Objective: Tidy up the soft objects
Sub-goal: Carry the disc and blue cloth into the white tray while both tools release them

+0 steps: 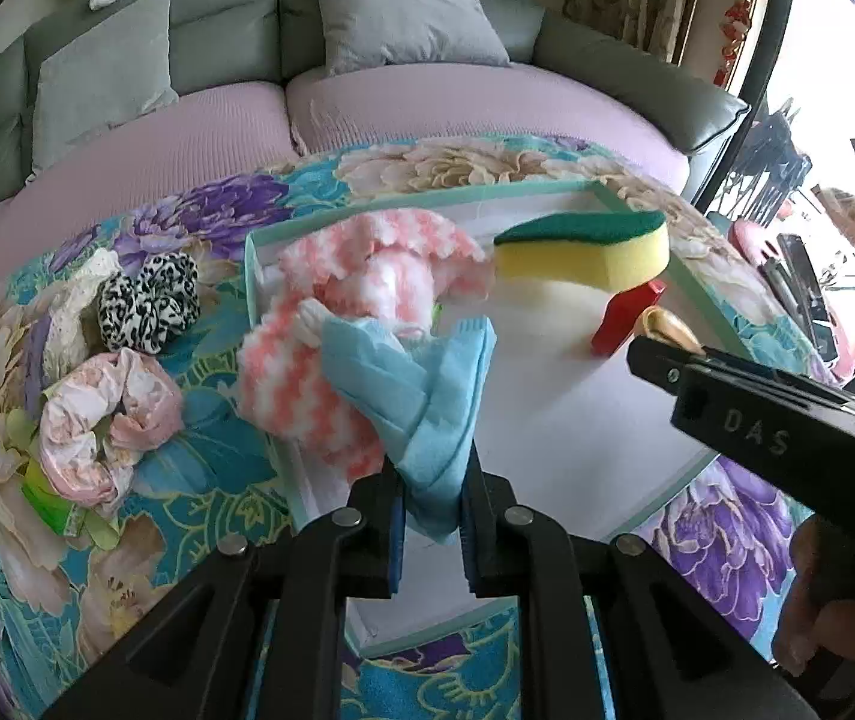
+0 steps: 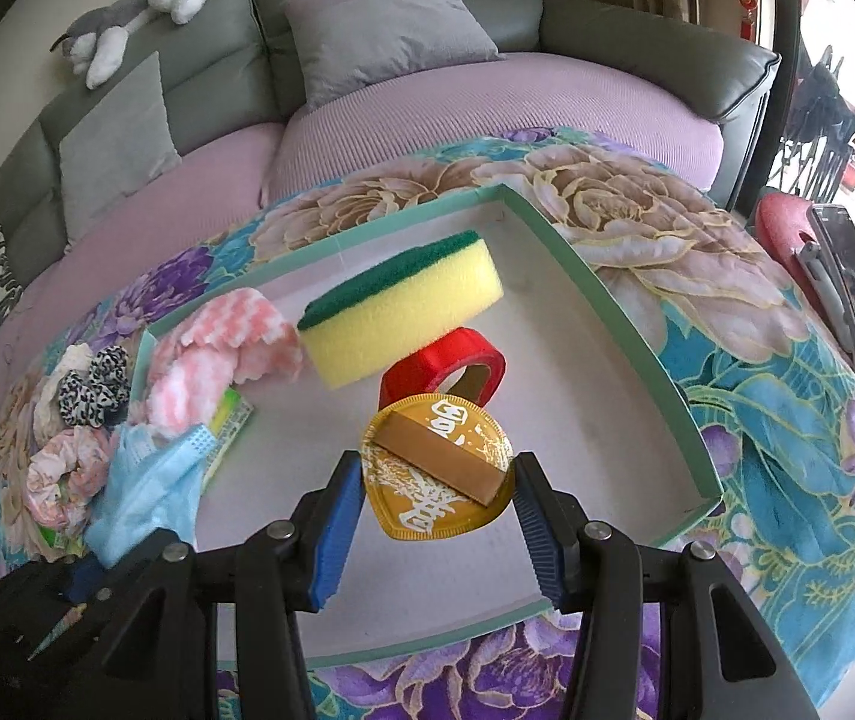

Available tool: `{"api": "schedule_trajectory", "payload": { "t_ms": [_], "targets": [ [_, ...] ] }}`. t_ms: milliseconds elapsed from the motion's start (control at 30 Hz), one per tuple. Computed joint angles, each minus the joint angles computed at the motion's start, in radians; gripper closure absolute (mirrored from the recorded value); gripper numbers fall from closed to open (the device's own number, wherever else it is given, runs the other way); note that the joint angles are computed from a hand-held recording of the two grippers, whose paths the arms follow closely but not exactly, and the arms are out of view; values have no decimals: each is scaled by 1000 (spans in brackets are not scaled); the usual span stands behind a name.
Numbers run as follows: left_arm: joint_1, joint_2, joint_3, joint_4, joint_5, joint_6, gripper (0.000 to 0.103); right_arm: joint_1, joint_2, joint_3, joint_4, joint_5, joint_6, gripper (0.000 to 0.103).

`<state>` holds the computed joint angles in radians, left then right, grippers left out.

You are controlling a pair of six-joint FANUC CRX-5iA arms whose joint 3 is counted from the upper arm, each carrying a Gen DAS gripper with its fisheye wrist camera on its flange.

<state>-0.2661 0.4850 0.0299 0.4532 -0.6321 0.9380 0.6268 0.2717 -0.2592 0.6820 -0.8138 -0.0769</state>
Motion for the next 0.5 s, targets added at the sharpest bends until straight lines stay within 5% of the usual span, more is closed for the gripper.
{"api": "schedule_trajectory", "payload": {
  "t_ms": [233, 500],
  "targets": [
    [2, 9, 13, -14, -18, 21, 86, 0, 9, 15, -27, -3, 27, 49],
    [9, 4, 22, -27, -34, 47, 62, 0, 14, 22, -36, -5, 28, 39]
  ]
}}
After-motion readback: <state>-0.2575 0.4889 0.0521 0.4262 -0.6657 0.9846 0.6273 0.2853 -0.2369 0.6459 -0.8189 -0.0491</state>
